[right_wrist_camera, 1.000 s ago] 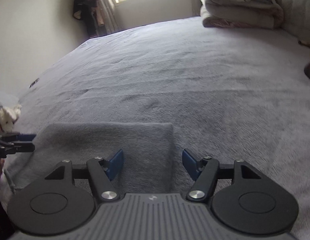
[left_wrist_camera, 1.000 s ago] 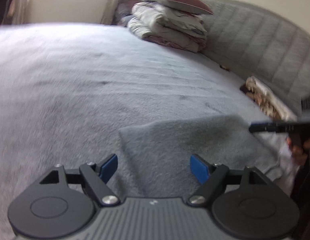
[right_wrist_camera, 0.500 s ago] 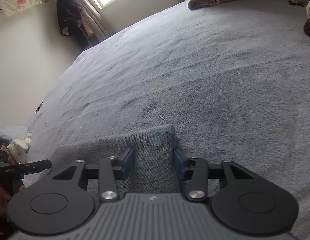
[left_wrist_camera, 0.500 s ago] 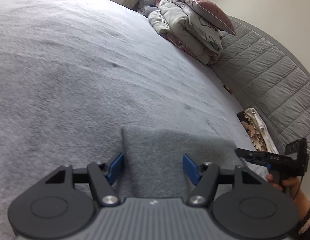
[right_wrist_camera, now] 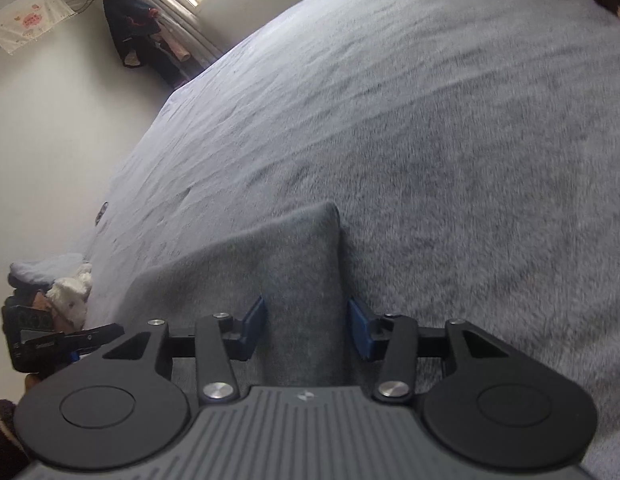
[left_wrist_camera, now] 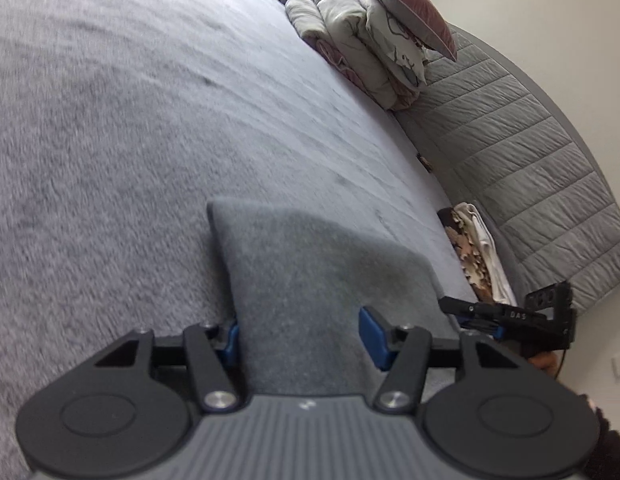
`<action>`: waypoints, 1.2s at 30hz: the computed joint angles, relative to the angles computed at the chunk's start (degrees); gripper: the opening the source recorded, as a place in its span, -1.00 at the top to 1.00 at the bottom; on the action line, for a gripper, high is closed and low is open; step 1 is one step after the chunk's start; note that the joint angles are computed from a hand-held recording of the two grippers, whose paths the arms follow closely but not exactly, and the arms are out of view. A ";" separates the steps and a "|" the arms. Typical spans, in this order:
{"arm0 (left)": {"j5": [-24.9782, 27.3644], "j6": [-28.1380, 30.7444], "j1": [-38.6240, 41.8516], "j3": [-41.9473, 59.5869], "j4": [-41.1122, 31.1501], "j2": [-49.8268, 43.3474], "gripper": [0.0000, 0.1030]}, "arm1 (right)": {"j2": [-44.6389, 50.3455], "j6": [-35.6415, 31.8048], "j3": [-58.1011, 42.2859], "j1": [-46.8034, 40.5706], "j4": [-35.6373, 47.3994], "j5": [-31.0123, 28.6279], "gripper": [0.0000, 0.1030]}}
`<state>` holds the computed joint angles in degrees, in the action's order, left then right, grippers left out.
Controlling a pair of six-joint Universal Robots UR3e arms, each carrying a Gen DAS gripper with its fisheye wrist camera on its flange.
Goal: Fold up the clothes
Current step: 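Close the left gripper on the sweater edge while the right gripper grasps beside it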
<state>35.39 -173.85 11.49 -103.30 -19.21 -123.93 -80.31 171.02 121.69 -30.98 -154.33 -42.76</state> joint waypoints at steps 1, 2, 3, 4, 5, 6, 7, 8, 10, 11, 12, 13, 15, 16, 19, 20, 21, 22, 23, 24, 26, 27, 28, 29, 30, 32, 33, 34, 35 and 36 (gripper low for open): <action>-0.49 -0.41 0.12 0.56 -0.94 -0.39 -0.12 | -0.25 -0.84 0.00 -0.58 1.87 0.97 0.05; -1.15 -0.86 0.32 1.29 -2.21 -0.82 -0.11 | -0.33 -1.40 -0.06 -0.96 3.31 1.79 0.05; -1.80 -1.31 0.49 2.04 -3.46 -1.28 -0.10 | -0.31 -1.42 -0.11 -1.07 4.01 2.30 0.04; -2.38 -1.78 0.55 2.79 -4.45 -1.80 -0.10 | -0.19 -1.21 -0.19 -0.93 4.24 2.55 0.04; -2.77 -2.12 0.50 3.32 -5.07 -2.17 -0.09 | 0.04 -1.12 -0.47 -0.54 4.44 2.71 0.03; -2.90 -2.40 0.34 3.65 -5.30 -2.41 -0.09 | 0.43 -0.99 -0.81 0.09 4.29 2.72 0.03; -3.00 -2.69 0.18 3.93 -5.43 -2.63 -0.07 | 1.00 -0.69 -1.21 0.93 3.66 2.51 0.03; -3.00 -3.08 0.00 3.93 -5.07 -2.76 -0.05 | 1.65 -0.17 -1.63 1.79 2.78 2.24 0.03; -2.90 -4.08 -0.34 3.79 -4.06 -2.98 0.01 | 3.14 1.88 -2.35 3.48 -0.14 1.53 0.02; -2.59 -4.63 -0.55 3.74 -3.42 -3.05 0.08 | 3.82 2.95 -2.72 4.12 -1.37 1.44 0.02; -2.28 -4.94 -0.73 3.66 -2.92 -3.08 0.11 | 4.51 3.97 -3.14 4.67 -2.35 1.44 0.02; -2.01 -5.28 -0.90 3.59 -2.43 -3.11 0.16 | 5.17 4.97 -3.57 5.21 -3.28 1.44 0.02; -1.73 -6.10 -1.19 3.57 -1.55 -3.22 0.19 | 5.98 5.96 -4.26 6.33 -4.54 1.10 0.03; -1.65 -6.13 -1.29 3.51 -1.48 -3.11 0.22 | 6.11 6.03 -4.44 6.79 -4.91 0.83 0.03; -1.34 -5.91 -1.63 3.44 -1.44 -2.86 0.25 | 5.90 5.50 -4.19 7.06 -5.36 0.42 0.06; -0.82 -5.83 -1.91 3.53 -1.10 -2.96 0.25 | 5.93 5.35 -4.15 6.99 -5.37 0.48 0.06; -0.31 -5.85 -2.20 3.58 -0.64 -3.08 0.25 | 5.98 5.29 -4.11 6.93 -5.47 0.49 0.06; 0.10 -6.38 -2.41 3.45 0.35 -3.25 0.25 | 6.15 5.56 -4.10 7.07 -6.03 0.23 0.06; 0.53 -7.16 -2.56 3.31 1.19 -3.27 0.24 | 6.42 5.93 -4.28 7.46 -6.83 -0.30 0.06; 0.97 -7.93 -2.72 3.17 2.01 -3.29 0.27 | 6.69 6.29 -4.48 7.85 -7.62 -0.85 0.10; 1.97 -9.52 -2.98 2.59 3.89 -3.20 0.44 | 6.71 6.83 -4.29 8.75 -9.76 -2.47 0.26; 2.56 -10.39 -3.17 2.03 5.39 -3.03 0.46 | 6.48 7.06 -3.90 9.18 -11.05 -3.34 0.38; 3.28 -11.10 -3.50 1.39 7.00 -2.76 0.48 | 6.00 7.40 -3.11 9.41 -12.55 -3.88 0.42; 4.13 -11.26 -3.78 0.78 8.25 -2.37 0.49 | 5.52 7.72 -2.34 9.65 -14.03 -4.44 0.45; 4.95 -11.45 -4.15 0.43 9.31 -2.04 0.50 | 5.05 8.03 -1.59 9.89 -15.48 -5.01 0.47; 6.04 -11.84 -4.62 0.38 10.42 -1.60 0.53 | 3.81 8.27 -0.17 10.33 -17.77 -6.25 0.50; 6.56 -12.00 -4.84 0.40 10.89 -1.38 0.53 | 3.10 8.24 0.53 10.37 -18.65 -6.66 0.50; 6.93 -12.10 -4.96 0.61 11.06 -1.16 0.54 | 2.40 8.13 1.27 9.95 -19.35 -6.38 0.51; 7.25 -12.46 -5.13 0.95 11.21 -1.02 0.55 | 1.80 8.07 1.86 9.60 -20.02 -6.16 0.51; 7.61 -13.08 -5.35 1.42 11.29 -0.95 0.55 | 1.47 8.23 2.01 9.53 -20.68 -6.12 0.51</action>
